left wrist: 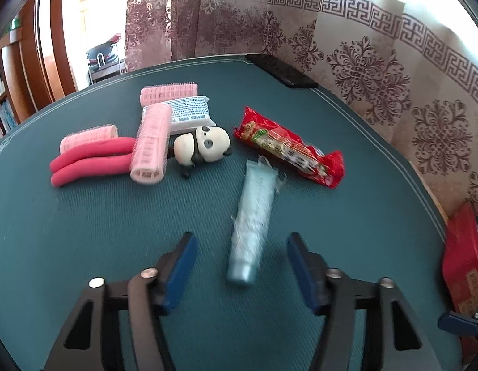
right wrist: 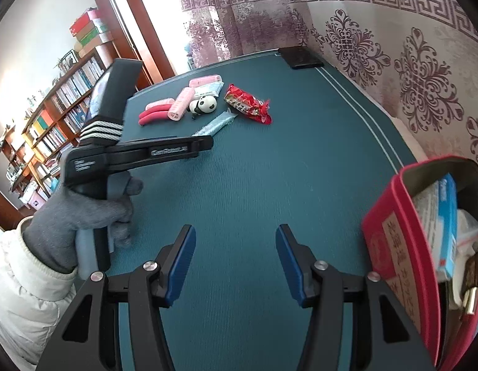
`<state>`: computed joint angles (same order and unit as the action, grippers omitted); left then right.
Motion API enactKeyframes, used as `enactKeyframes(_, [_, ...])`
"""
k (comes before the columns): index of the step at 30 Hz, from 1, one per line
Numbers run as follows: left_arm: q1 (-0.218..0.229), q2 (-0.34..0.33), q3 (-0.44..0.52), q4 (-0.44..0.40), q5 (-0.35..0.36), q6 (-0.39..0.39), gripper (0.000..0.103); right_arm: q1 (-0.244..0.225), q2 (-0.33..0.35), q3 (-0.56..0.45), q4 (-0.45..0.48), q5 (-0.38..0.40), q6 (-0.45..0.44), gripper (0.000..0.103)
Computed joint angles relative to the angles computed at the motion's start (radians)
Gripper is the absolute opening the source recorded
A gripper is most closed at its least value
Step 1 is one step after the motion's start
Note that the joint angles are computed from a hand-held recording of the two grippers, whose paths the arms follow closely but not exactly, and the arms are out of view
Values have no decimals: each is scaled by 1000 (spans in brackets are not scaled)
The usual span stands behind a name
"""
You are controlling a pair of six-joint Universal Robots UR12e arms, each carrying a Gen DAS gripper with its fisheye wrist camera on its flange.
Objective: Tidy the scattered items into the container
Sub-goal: 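Grasp the light blue tube with the left tool, then grasp the red snack bag with the right tool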
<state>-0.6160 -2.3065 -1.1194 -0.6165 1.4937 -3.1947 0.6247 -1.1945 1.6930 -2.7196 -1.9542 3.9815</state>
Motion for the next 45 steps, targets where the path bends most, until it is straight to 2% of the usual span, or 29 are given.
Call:
enactKeyframes(1, [-2,-7,11,0,9,14,51,-2,3,-4,2,1,-1,58])
enactKeyframes(3, [-4,-14,19,5,17,33,37,-8,11,-13,4,1,-5,58])
enactKeyframes(5, [-5,-14,18,14,16,45,34,-15,19,-24,7,3,-10,58])
enactKeyframes(6, [-2,-12,12,21,7,44,26,-19,24,-30,10,3,-12,58])
enactKeyframes(7, [2,-8,6,24,-6,39,24,-24,29,-37,14,1,-14,58])
enactKeyframes(10, [15,10,-24,30,-42,19,23,-39,42,-55,22,-5,-9,58])
enactKeyframes(15, [36,53,-102,69,-56,-12,23,-64,72,-99,36,-14,-18,58])
enactKeyframes(21, [53,74,-156,128,-60,-32,23,-97,117,-158,66,-13,-10,58])
enactKeyframes(27, [58,73,-164,153,-75,-37,23,-127,147,-213,95,-36,-48,60])
enactKeyframes(29, [61,74,-167,157,-89,-43,23,-135,163,-239,119,-39,-84,68])
enactKeyframes(30, [61,74,-167,159,-91,-45,24,-138,170,-251,132,-38,-92,69])
enactKeyframes(39, [56,71,-163,159,-75,-37,24,-151,215,-322,215,-31,-158,71])
enactKeyframes(45, [56,70,-163,160,-76,-36,24,-146,238,-361,260,-62,-196,71])
